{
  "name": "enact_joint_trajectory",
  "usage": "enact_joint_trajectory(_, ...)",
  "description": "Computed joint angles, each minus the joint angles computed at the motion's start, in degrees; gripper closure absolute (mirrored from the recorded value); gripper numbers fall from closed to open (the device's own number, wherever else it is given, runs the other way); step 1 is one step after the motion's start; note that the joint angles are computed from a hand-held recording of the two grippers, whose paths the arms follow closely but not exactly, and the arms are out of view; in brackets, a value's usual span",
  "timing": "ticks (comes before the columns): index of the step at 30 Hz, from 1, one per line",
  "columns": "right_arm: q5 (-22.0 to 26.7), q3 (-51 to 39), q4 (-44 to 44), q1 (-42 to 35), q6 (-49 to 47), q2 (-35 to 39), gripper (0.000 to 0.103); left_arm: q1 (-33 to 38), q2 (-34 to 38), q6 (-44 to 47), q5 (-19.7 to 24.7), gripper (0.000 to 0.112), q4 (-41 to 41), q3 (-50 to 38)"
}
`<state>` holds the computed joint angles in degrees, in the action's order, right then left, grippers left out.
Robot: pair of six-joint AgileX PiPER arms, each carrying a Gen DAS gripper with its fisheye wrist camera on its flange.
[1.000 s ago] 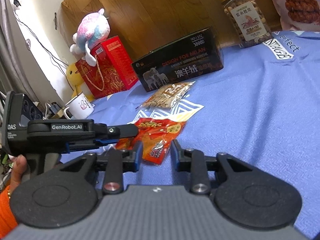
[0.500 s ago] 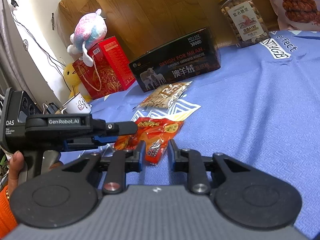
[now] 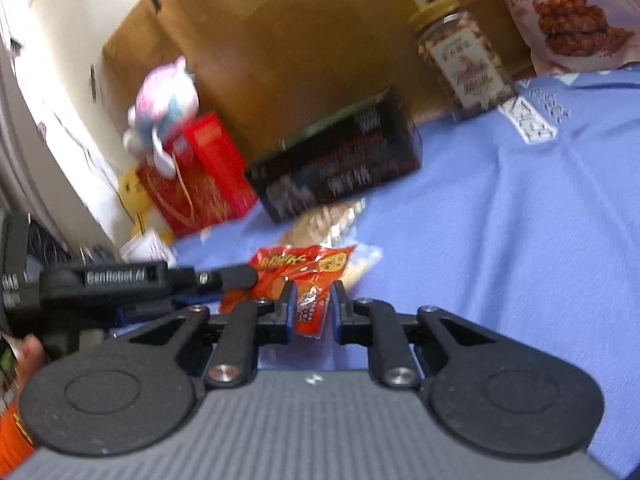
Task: Organize snacks
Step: 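Grasp the red spicy snack packet with the left tool and lift it, then carry the red spicy packet with the left tool and drop it into the tin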
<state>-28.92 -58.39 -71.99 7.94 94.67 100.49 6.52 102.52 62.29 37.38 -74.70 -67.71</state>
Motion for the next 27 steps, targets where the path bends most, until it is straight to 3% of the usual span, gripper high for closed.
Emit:
enact_joint_trajectory(5, -0.7, -6.7, -2.5, -0.1, 3.3, 3.0, 0.086, 0.0, 1.9, -4.1, 0.3, 0.108, 2.9, -2.9)
enact_joint_trajectory(8, 1.8, -9.9, -7.5, 1.4, 7.5, 4.3, 0.083, 1.4, 3.3, -5.2, 1.3, 0.108, 2.8, -4.1)
enact_joint_trajectory(13, 0.5, -8.6, -16.8, 0.1, 17.8, 3.7, 0.082, 2.7, 4.7, -4.1, 3.9, 0.107, 2.7, -5.6)
enact_joint_trajectory(17, 0.5, -8.4, -25.2, 1.4, 24.0, 4.1, 0.082, 2.9, 6.3, -5.3, 5.2, 0.085, 2.9, -6.4)
enact_joint_trajectory(20, 0.3, -9.0, -23.1, 2.0, 23.9, 5.3, 0.082, 2.2, 6.3, -4.6, 4.9, 0.073, 2.0, -5.6)
enact_joint_trajectory(21, 0.0, -9.3, -22.9, 2.0, 23.8, 5.6, 0.082, 1.6, 5.8, -4.4, 3.9, 0.073, 2.0, -5.0)
enact_joint_trajectory(22, -0.7, -9.5, -22.4, 2.0, 22.7, 5.9, 0.082, 0.8, 5.2, -4.0, 2.0, 0.081, 2.5, -4.3)
enact_joint_trajectory(23, -0.9, -9.3, -21.2, 2.2, 21.1, 6.1, 0.083, -0.2, 4.6, -4.0, -0.2, 0.099, 3.3, -3.6)
enact_joint_trajectory(24, -0.5, -8.8, -19.9, 2.5, 19.7, 5.9, 0.083, -1.2, 3.9, -5.5, -2.8, 0.103, 5.4, -3.1)
enact_joint_trajectory(27, 1.1, -7.8, -17.7, 3.2, 16.8, 5.2, 0.083, -0.1, 4.1, -8.6, -1.7, 0.105, 6.4, -3.3)
